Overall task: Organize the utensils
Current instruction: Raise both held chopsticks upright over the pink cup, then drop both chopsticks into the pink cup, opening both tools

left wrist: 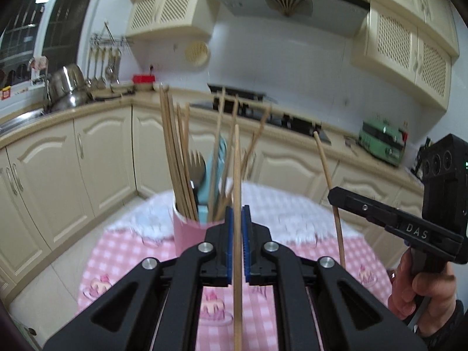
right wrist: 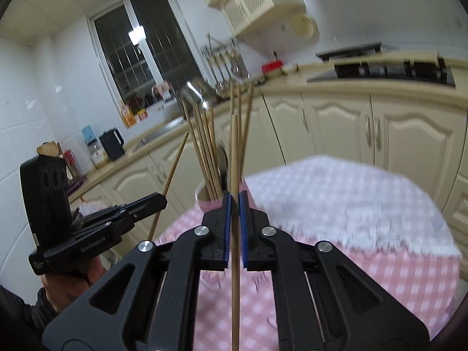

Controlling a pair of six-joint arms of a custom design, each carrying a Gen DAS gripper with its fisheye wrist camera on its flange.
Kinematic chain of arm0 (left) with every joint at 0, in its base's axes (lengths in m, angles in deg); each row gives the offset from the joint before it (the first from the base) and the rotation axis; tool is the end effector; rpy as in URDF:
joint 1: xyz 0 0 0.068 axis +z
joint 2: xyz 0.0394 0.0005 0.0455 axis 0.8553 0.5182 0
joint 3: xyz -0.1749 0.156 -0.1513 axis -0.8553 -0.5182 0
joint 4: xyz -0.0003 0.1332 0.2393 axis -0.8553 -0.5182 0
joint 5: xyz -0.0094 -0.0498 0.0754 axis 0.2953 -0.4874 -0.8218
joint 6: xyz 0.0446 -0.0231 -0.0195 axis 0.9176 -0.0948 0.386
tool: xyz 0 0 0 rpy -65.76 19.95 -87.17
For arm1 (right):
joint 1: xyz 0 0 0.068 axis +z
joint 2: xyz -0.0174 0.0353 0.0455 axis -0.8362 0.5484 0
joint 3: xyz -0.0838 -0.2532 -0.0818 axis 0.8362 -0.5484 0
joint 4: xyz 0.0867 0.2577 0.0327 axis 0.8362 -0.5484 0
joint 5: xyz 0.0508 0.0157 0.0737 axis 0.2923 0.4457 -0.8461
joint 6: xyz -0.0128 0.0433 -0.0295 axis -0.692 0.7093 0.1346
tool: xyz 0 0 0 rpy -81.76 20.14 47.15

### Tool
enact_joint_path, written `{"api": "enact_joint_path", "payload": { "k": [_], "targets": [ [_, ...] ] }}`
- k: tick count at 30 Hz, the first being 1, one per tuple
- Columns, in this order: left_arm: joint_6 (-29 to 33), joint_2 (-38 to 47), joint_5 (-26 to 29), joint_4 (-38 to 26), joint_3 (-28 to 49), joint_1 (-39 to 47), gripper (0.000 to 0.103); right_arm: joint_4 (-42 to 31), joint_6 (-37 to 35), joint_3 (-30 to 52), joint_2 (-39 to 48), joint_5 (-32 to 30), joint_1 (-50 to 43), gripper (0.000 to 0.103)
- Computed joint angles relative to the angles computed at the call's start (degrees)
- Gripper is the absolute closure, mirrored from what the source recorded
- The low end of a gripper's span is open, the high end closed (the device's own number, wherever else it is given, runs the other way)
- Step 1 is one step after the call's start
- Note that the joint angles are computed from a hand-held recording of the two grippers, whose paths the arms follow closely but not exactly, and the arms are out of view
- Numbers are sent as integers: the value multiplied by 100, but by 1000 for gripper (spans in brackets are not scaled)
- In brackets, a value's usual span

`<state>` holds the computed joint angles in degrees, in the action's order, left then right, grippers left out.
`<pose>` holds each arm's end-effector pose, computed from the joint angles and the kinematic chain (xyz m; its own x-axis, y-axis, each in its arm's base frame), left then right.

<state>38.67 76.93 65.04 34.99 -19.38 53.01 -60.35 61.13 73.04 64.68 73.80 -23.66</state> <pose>0.1669 -0.0276 0.3364 -0.4614 0.0033 -0.8872 0.3455 0.9217 -0.1762 0.1623 0.1070 0.3450 -0.4814 0.1492 -0.8637 -0.4129 0.8306 0.3737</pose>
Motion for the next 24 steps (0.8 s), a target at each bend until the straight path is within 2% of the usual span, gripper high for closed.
{"api": "enact_joint_path", "payload": {
  "k": [10,18,24],
  "targets": [
    [-456,633,164,1215,665,462,98,1052,-251,1135,1195,148,21,97],
    [-1061,1324,-25,2526,906,438,98,1723,-453,1968,2191,198,-77,97],
    [-1229,1848,-268,3241,941,278,98,2127,-400,2106,2660,203,-151,97]
  ]
}}
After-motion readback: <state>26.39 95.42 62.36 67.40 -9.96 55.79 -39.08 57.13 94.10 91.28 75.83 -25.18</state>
